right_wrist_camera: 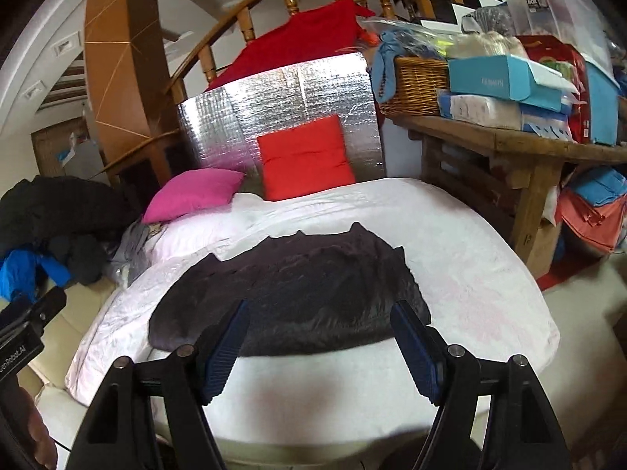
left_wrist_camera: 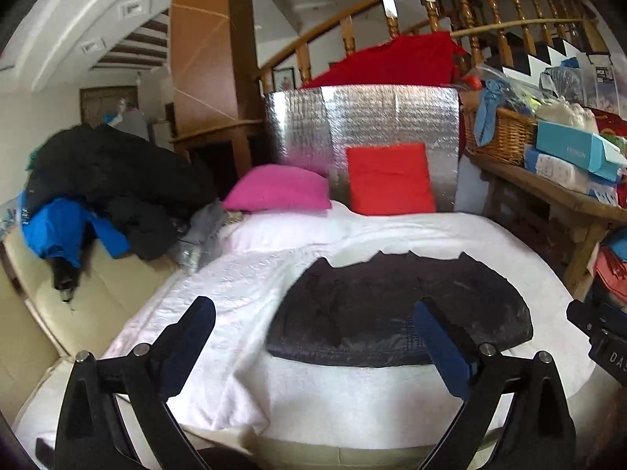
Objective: Fold large clothes
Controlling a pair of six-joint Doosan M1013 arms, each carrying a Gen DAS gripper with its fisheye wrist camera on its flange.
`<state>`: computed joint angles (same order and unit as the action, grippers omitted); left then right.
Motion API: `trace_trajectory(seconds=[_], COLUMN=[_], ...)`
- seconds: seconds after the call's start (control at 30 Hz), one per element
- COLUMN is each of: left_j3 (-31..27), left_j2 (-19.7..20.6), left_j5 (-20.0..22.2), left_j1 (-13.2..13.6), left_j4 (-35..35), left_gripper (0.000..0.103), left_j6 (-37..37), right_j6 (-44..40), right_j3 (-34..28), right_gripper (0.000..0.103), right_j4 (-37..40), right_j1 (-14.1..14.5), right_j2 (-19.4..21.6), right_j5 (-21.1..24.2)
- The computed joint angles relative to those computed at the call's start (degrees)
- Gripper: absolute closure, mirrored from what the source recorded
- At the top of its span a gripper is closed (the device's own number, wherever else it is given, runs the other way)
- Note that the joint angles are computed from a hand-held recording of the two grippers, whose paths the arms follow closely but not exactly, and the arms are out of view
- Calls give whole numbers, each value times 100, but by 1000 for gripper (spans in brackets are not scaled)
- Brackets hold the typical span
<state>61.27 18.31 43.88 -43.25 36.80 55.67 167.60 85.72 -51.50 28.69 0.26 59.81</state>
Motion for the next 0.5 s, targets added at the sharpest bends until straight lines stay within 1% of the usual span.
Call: trace_trajectory(seconds=[0.1, 0.27, 0.37, 0.5], left_j3=[181, 344, 366, 424], left_j2=[-195, -387, -425, -461], left_j5=[72, 34, 59, 9], left_j1=[-110, -148, -180, -194], left_j4=[236, 313, 464, 628], left_gripper=[2, 2, 2, 2], left_j6=[-209, -359, -438, -564], right_j6=[101, 163, 189, 175], right_j3=[-104, -287, -327, -377], right_gripper=[25, 25, 25, 25], right_j4=[-269, -653, -736, -709], right_j1=[249, 585, 698, 732], right_j2=[22, 73, 66, 90], right_j5=[331, 817, 917, 959])
